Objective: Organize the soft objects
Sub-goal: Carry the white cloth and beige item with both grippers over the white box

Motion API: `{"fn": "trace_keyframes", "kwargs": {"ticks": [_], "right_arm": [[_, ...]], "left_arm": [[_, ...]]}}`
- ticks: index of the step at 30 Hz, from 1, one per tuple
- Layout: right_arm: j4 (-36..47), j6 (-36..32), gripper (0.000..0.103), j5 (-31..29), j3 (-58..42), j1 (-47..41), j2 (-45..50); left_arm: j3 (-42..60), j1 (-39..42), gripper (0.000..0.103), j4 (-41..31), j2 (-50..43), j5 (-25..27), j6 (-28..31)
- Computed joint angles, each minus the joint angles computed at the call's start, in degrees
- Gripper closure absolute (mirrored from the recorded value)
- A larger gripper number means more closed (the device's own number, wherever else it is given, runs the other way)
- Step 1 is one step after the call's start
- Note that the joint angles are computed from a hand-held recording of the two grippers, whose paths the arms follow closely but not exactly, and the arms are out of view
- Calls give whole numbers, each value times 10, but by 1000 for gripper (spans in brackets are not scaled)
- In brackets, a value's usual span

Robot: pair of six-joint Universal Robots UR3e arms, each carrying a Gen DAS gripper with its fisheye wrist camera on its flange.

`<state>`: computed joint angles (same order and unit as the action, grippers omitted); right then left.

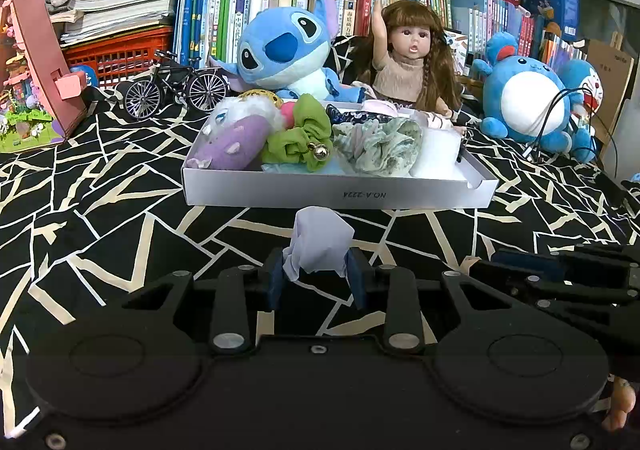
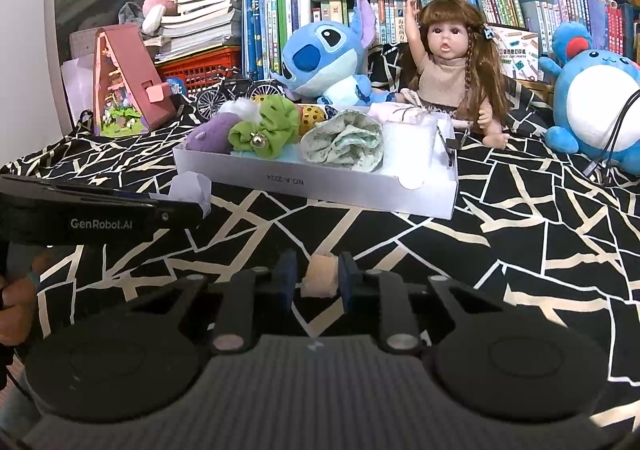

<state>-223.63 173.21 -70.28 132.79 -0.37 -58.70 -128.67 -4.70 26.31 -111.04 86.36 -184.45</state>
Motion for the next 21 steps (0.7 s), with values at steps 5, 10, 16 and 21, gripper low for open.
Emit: {"fn": "trace_keyframes", "kwargs": {"ticks": [5, 10, 16, 21], "right_arm": [[7, -2, 68, 0, -3, -1, -2], [5, -12, 50, -5, 0, 2, 5], [17, -40, 42, -25, 13, -1, -7], [22, -28, 40, -72, 15, -10, -13]], "left_arm": [[1, -2, 71, -3, 2, 1, 1], [2, -2, 71, -7, 2, 1, 2], [-1, 1, 71, -3, 1, 2, 2], [0, 1, 71, -1, -2, 3, -2]]}}
